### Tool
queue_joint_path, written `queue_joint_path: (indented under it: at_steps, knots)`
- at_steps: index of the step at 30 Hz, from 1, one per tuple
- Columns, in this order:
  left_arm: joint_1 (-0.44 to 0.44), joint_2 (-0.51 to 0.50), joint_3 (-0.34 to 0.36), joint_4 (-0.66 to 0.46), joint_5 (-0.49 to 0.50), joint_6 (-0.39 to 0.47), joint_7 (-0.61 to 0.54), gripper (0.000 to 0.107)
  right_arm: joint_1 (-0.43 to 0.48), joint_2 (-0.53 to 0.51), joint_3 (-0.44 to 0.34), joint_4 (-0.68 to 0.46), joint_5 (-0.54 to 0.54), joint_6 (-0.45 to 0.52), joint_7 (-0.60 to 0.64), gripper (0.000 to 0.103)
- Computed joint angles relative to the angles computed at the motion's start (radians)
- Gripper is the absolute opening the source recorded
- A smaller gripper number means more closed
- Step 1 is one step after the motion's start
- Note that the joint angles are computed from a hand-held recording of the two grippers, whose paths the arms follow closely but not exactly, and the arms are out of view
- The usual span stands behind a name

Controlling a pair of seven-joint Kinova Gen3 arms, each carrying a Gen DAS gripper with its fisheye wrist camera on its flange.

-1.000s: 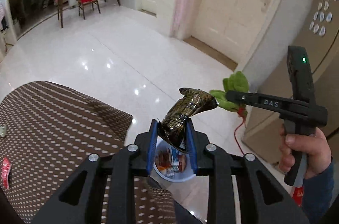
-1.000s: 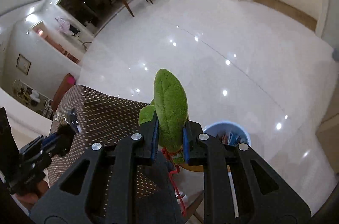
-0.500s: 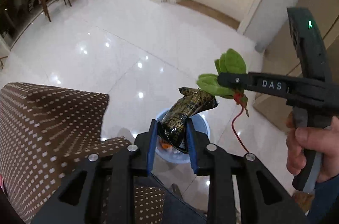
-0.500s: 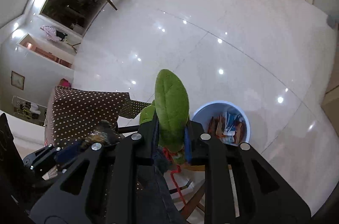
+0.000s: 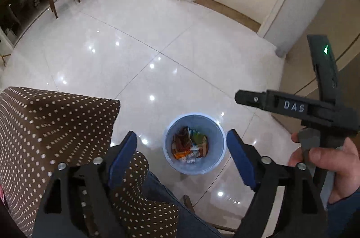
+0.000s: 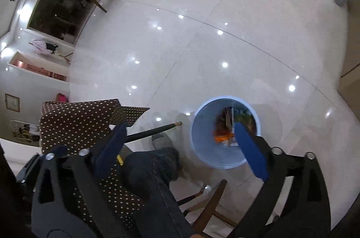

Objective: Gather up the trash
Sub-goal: 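Open both tools to drop the wrapper and leaf into the wastebasket, then move both tools back over the table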

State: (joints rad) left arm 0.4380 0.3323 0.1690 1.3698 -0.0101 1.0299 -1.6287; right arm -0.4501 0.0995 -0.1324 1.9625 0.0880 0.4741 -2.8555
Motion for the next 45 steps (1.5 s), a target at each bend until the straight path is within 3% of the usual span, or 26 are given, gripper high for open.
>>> queue_joint_path:
  at_steps: [7, 18, 33, 45]
  knots:
    - [-0.054, -0.100, 0.007, 0.069, 0.062, -0.067, -0.041, 0.087, -0.041, -0.005, 0.001, -0.070, 0.111, 0.119, -0.095, 0.097]
    - [-0.154, -0.228, -0.008, 0.117, 0.176, -0.087, -0.155, 0.087, -0.123, -0.003, -0.043, -0.246, 0.319, 0.300, -0.228, 0.097]
    - [-0.359, -0.384, -0.145, 0.224, 0.369, -0.104, -0.315, 0.087, -0.313, 0.158, -0.032, -0.648, 0.455, 0.554, -0.102, 0.097]
    - [-0.516, -0.425, -0.265, 0.267, 0.447, -0.091, -0.462, 0.087, -0.433, 0.316, 0.037, -0.940, 0.416, 0.606, 0.082, 0.097]
